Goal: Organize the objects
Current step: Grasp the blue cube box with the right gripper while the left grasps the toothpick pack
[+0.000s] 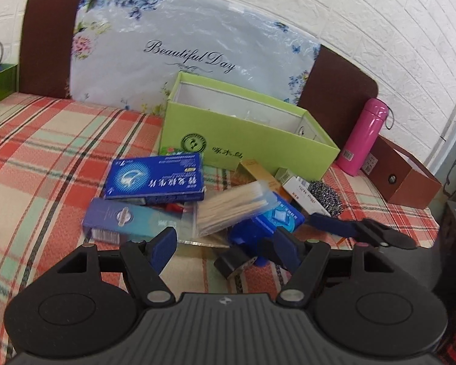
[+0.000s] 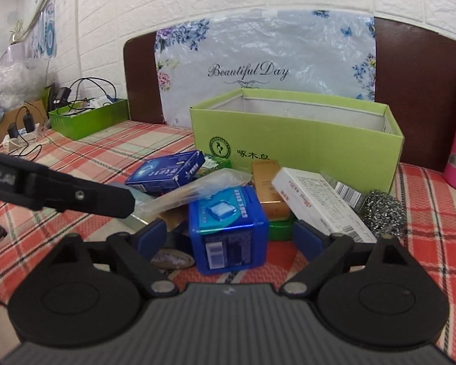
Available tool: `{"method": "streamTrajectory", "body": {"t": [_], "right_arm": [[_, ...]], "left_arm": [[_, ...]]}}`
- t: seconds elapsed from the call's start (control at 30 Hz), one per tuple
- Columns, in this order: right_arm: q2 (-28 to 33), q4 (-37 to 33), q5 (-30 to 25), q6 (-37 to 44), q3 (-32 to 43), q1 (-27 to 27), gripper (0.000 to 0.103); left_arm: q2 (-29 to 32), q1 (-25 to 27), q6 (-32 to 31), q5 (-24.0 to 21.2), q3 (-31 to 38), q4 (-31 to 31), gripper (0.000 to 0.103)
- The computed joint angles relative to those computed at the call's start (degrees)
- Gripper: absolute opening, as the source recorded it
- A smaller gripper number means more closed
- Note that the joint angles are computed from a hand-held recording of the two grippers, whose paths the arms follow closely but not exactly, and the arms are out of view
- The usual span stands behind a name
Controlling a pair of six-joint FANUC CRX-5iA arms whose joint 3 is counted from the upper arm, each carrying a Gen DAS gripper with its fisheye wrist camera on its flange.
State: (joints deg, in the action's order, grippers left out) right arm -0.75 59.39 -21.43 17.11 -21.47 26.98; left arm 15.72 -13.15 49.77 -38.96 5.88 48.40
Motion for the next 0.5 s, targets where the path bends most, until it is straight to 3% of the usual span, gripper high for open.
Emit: {"method": "streamTrajectory", "body": {"t": [0.03, 0.07, 0.23, 0.37, 0.5], "right_arm": [[0.41, -4.55, -0.09, 3.84, 1.22, 0.32, 0.059], [0.48, -6.68, -0.52, 5.19, 1.7, 0.54, 0.059], [-2.18, -2.41, 0.72, -0.06, -1.84, -0.2, 0.059], [-3.85, -3.36, -0.42, 0.71, -3.09, -0.08, 0.059], [-7.72, -3.01, -3.23, -0.28, -6.57, 0.32, 0.059]], "left_arm": [[0.46, -0.18, -2.64, 0.24, -0.18, 2.14, 0.073], [0.89, -0.39, -4.53, 0.61, -0.23, 3.61, 0.073], [4.1, -1.91, -14.9, 1.78, 0.98, 9.05, 0.073], [6.48, -3.1, -19.58, 2.51, 3.5, 6.71, 0.073], [8.2, -3.32, -15.69, 1.9, 6.82, 1.68, 0.073]]}}
